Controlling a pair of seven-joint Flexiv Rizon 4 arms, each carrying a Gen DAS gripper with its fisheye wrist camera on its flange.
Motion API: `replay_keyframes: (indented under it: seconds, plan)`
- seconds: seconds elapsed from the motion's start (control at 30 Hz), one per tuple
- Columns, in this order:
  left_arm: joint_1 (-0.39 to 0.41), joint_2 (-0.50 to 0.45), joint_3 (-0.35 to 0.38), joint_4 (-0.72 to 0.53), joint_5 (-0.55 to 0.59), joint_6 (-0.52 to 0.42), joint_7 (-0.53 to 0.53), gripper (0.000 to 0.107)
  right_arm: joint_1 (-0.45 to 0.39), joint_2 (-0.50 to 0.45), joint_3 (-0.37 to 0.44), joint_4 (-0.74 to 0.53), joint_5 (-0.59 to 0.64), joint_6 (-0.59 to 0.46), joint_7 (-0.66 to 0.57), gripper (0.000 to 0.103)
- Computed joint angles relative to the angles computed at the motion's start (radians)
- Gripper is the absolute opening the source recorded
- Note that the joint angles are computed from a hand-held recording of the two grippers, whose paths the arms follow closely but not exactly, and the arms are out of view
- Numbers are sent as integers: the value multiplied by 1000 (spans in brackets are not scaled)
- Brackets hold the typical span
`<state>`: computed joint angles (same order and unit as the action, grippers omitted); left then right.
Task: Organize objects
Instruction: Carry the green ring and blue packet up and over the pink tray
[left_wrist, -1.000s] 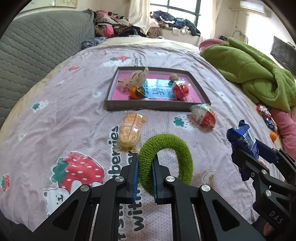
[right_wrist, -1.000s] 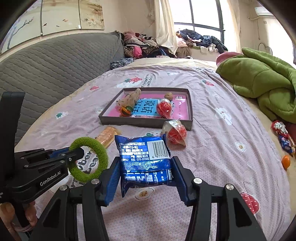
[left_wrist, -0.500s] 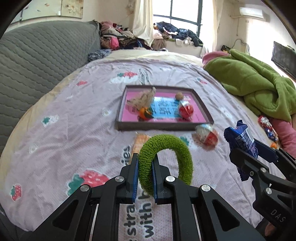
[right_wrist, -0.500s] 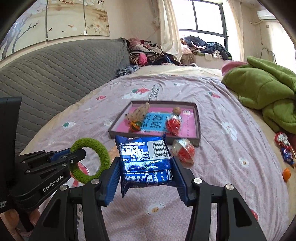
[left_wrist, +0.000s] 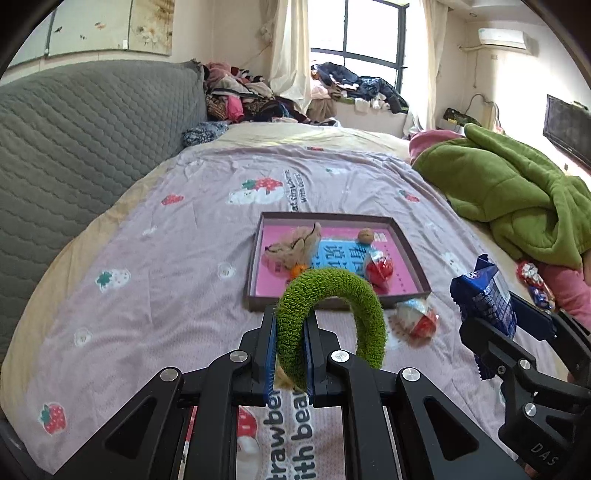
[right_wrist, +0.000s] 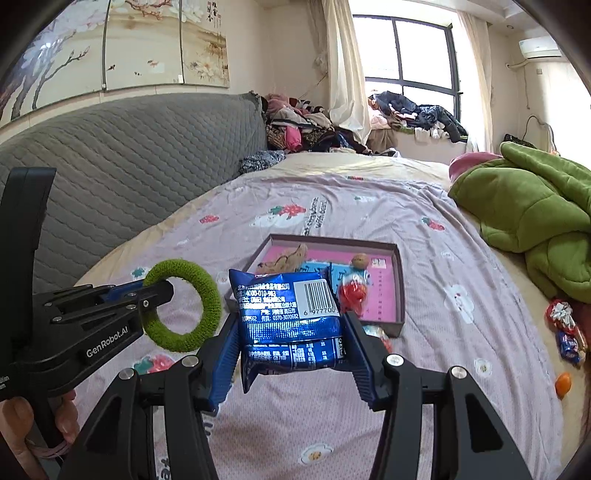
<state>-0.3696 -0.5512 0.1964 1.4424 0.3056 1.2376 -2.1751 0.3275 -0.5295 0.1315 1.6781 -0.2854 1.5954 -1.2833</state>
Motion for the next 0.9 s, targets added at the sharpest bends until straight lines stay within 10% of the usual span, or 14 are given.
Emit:
replay_keyframes:
  seconds: [0.9]
  plan:
    - [57, -131, -39, -200, -110, -50, 137, 12, 2, -112, -38, -210, -23, -82, 4, 54]
